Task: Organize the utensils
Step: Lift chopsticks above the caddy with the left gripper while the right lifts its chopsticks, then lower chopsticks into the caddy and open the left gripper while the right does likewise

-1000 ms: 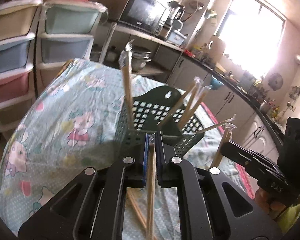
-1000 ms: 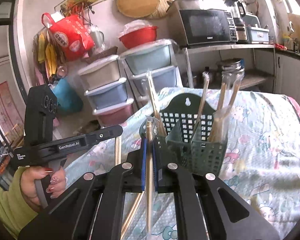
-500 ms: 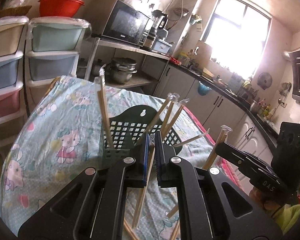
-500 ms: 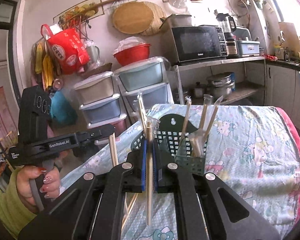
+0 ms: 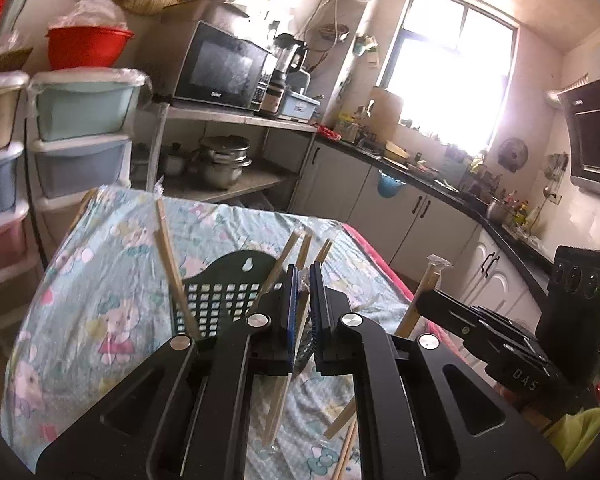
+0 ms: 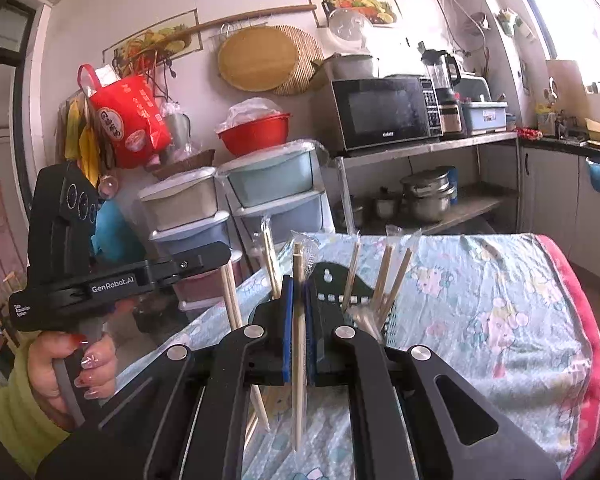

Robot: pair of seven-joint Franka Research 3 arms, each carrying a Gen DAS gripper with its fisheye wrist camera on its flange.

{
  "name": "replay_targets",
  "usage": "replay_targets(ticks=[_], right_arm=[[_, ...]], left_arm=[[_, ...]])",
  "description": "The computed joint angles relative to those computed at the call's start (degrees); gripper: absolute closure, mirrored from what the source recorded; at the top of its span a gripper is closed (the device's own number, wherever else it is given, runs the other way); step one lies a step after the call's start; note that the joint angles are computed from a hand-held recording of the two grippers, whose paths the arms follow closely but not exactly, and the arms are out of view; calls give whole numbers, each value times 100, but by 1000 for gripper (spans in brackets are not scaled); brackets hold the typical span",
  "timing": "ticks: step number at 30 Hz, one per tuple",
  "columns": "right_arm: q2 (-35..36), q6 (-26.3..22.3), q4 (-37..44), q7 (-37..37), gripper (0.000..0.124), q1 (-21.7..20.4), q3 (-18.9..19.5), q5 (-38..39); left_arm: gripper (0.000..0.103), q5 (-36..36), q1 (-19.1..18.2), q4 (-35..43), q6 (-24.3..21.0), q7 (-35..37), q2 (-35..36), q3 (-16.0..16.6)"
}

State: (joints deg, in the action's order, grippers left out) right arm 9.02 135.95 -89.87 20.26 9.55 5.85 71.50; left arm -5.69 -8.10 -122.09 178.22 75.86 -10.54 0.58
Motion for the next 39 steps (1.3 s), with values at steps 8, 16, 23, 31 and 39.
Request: replay_targets(ticks=[8,16,23,31,39], right_arm=[[97,92,239,-65,118,7,50,85],[163,238,456,-198,118,18,115,170],[314,343,773,-229,118,25,184,169],[553,557,1187,-270,118,12,305,175],[835,676,1652,-193,118,-31,463,128]], left_arm=[[100,-37,31,428,-12,185,233,-83],[100,95,229,813,-43,203,415,-241],[100,612,541,1073,-35,-185,520,-443],[100,1286,803,1426,-52,-769,710,-558],[100,1851,945,1754,-51,-1315,927,-590]])
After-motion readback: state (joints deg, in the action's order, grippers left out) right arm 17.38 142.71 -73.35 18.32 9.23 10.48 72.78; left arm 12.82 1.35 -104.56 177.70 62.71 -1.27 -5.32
